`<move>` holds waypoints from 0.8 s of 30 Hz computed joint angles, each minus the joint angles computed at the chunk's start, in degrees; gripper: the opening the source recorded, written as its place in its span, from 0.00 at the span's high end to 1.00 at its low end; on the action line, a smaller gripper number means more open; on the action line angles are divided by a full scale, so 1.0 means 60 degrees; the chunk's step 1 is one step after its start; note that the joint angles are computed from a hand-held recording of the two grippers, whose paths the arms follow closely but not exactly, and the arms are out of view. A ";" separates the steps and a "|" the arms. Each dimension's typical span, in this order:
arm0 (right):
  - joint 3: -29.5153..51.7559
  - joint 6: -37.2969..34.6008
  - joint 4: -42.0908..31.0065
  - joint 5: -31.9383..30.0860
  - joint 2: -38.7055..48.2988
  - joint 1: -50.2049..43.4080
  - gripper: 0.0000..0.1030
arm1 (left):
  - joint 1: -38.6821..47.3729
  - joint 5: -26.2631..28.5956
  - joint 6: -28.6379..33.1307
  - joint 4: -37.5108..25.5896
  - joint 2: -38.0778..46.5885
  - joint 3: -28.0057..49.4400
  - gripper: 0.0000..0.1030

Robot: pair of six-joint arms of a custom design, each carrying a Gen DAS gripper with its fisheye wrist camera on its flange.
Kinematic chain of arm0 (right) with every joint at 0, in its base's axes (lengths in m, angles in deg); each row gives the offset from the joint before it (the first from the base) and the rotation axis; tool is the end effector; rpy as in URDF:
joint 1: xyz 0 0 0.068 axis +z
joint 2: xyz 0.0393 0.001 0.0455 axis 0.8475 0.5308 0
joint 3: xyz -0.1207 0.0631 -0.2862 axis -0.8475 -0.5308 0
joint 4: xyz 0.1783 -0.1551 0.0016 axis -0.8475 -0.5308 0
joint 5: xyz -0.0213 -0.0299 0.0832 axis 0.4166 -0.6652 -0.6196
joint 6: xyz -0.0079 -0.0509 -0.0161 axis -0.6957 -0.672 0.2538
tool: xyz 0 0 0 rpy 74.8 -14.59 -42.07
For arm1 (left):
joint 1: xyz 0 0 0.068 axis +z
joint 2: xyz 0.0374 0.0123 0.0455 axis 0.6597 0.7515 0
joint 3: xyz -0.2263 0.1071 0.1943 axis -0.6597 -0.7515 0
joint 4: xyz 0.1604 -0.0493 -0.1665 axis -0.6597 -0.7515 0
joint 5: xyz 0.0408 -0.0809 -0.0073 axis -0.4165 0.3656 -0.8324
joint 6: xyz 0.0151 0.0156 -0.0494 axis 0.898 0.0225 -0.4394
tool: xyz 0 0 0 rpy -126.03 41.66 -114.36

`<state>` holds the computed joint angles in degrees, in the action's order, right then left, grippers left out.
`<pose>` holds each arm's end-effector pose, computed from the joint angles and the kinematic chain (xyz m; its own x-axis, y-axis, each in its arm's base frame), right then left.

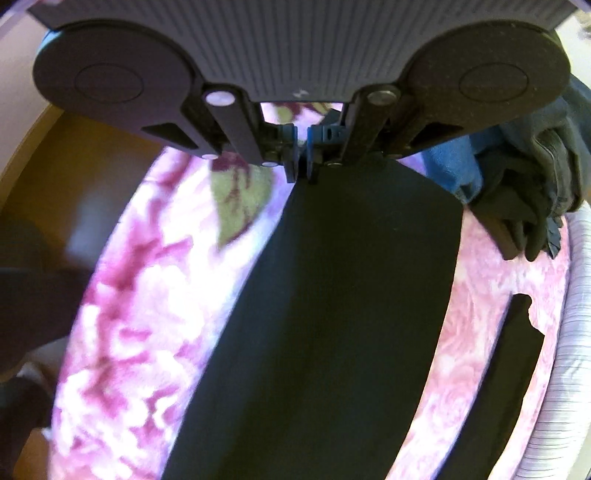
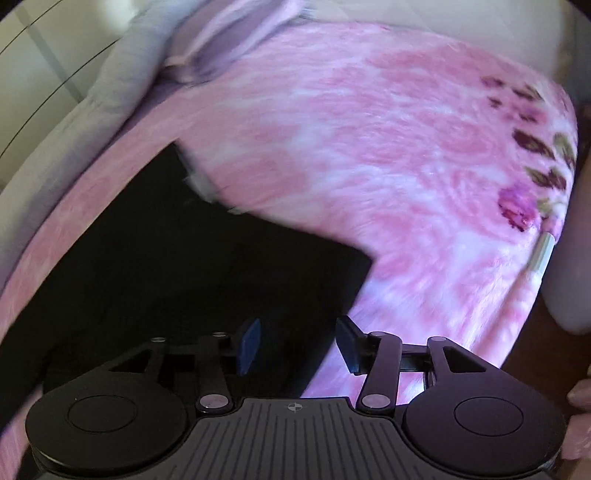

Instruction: Fold clothes

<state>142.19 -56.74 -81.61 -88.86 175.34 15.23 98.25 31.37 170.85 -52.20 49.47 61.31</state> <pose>0.2666 -0.2316 0.1898 -0.6719 0.5793 -0.4615 0.5238 0.8122 0.2568 0.1196 0.1910 0.1860 -0.6659 0.7247 0.1773 0.7437 0.6259 0.2348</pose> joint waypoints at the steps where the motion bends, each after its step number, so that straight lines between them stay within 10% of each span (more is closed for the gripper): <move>1: -0.0277 -0.0006 -0.0069 0.0024 -0.0287 0.0286 0.50 | 0.0211 0.0088 0.0228 0.0050 0.0106 -0.0010 0.98; 7: -0.1653 0.1019 -0.0370 0.0543 -0.1654 0.2755 0.48 | 0.1422 0.0341 0.1015 -0.0916 0.0897 0.0817 0.96; 10: -0.1940 0.1616 -0.0226 0.0858 -0.2100 0.4310 0.47 | 0.1585 0.1763 -0.0595 -0.1474 0.1234 0.2100 0.94; 14: -0.1779 0.2262 -0.0150 0.1284 -0.1978 0.6329 0.47 | 0.0892 0.2594 -0.2193 0.1040 0.2110 0.2059 0.87; 17: -0.1382 0.4009 -0.0035 0.2254 -0.1575 0.7636 0.47 | 0.0587 0.1637 -0.1372 0.2933 0.3156 0.1665 0.91; 24: -0.0414 0.5309 -0.0475 0.3316 -0.1263 0.9090 0.47 | 0.1967 0.1469 -0.0389 0.3095 0.3626 0.1943 0.99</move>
